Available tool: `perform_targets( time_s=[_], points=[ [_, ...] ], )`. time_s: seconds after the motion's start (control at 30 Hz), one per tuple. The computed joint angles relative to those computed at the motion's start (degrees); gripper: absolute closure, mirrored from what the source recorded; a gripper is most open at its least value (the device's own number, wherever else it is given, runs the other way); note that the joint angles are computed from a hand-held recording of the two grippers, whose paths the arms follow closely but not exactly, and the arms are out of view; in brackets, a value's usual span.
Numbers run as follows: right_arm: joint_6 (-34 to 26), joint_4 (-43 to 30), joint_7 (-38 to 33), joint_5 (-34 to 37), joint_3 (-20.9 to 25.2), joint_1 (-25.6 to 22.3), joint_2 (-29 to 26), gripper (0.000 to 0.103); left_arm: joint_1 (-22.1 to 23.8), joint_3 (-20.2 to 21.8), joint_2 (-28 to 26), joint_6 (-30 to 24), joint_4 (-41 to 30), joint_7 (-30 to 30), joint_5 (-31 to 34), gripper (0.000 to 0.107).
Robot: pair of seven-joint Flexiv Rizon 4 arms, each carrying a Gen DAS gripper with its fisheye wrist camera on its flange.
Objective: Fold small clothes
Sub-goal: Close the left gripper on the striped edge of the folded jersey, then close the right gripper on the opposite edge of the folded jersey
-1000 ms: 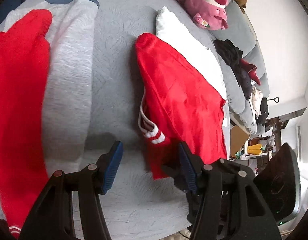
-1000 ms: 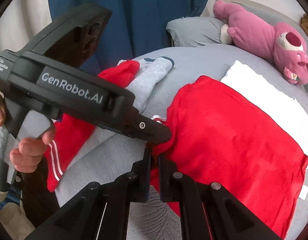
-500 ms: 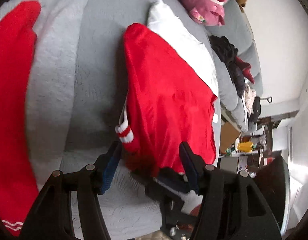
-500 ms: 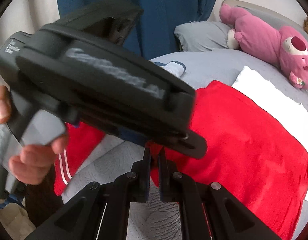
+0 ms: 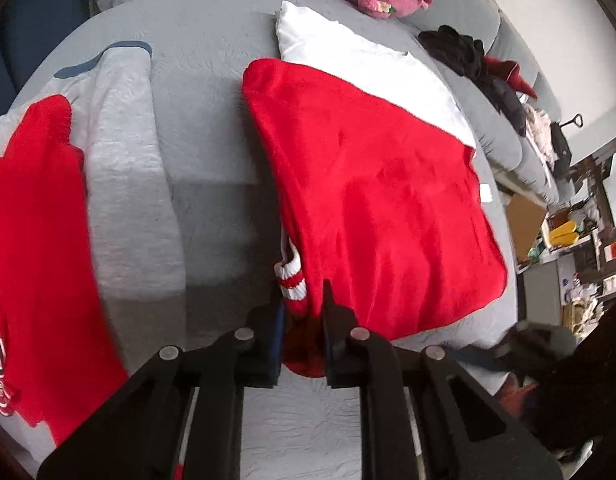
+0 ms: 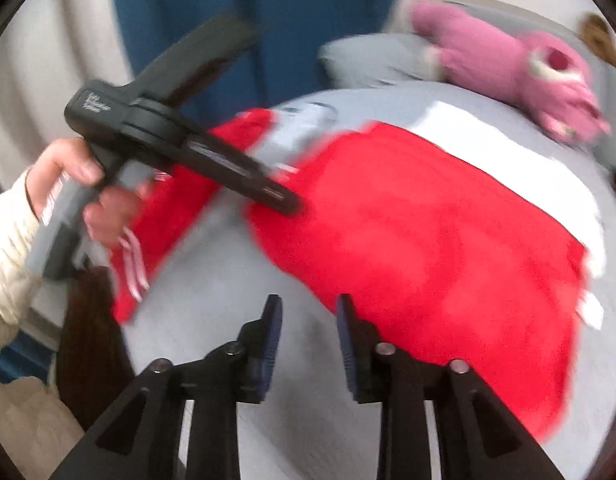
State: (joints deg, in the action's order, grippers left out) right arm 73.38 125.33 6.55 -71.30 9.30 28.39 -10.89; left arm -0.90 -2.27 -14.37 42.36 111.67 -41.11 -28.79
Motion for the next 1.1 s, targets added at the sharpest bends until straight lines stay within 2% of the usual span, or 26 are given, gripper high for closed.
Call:
perform_targets(
  time_s=[0.07, 0.17, 0.27, 0.4, 0.53, 0.63, 0.8, 1.0, 1.1],
  points=[
    [-4.41, 5.29, 2.95, 1.57, 1.41, -0.36, 4.99, 0.076, -0.6, 0.35, 0.07, 2.75, 0.42, -0.23, 1.97, 0.095],
    [-10.62, 11.03, 4.85, 7.84, 4.84, -0.95, 10.92, 0.076, -0.89, 0.53, -0.14, 4.58, 0.64, -0.73, 4.0, 0.095],
    [-14.15, 15.09, 6.11, 13.66, 7.27, -1.67, 15.28, 0.075, -0.89, 0.73, -0.79, 5.51, 0.43, -2.06, 5.59, 0.095],
    [-19.68, 16.51, 7.13, 18.8, 10.3, -0.94, 17.99, 0.075, -0.22, 0.68, -1.57, 5.29, -0.23, -2.53, 6.23, 0.095],
    [-21.91, 15.27, 5.02, 18.85, 10.02, -0.81, 16.31, 0.073, -0.15, 0.69, -1.68, 5.44, -0.59, -2.95, 7.43, 0.095],
    [-22.93, 13.87, 2.22, 18.44, 9.01, -0.86, 14.21, 0.068, 0.34, 0.62, -1.7, 4.83, -0.76, -3.06, 6.82, 0.094],
    [-25.99, 11.48, -2.37, 19.68, 8.22, 0.01, 11.61, 0.068, 0.79, 0.69, -1.6, 4.21, -0.96, -3.11, 6.33, 0.094],
    [-29.35, 10.1, -3.24, 19.19, 7.37, 0.23, 10.58, 0.064, 1.52, 0.79, -1.69, 2.83, -1.54, -2.89, 5.45, 0.094],
    [-30.16, 10.51, -0.75, 18.65, 7.29, -0.1, 11.65, 0.064, 1.94, 0.83, -1.59, 2.28, -1.64, -2.4, 4.71, 0.094]
  ],
)
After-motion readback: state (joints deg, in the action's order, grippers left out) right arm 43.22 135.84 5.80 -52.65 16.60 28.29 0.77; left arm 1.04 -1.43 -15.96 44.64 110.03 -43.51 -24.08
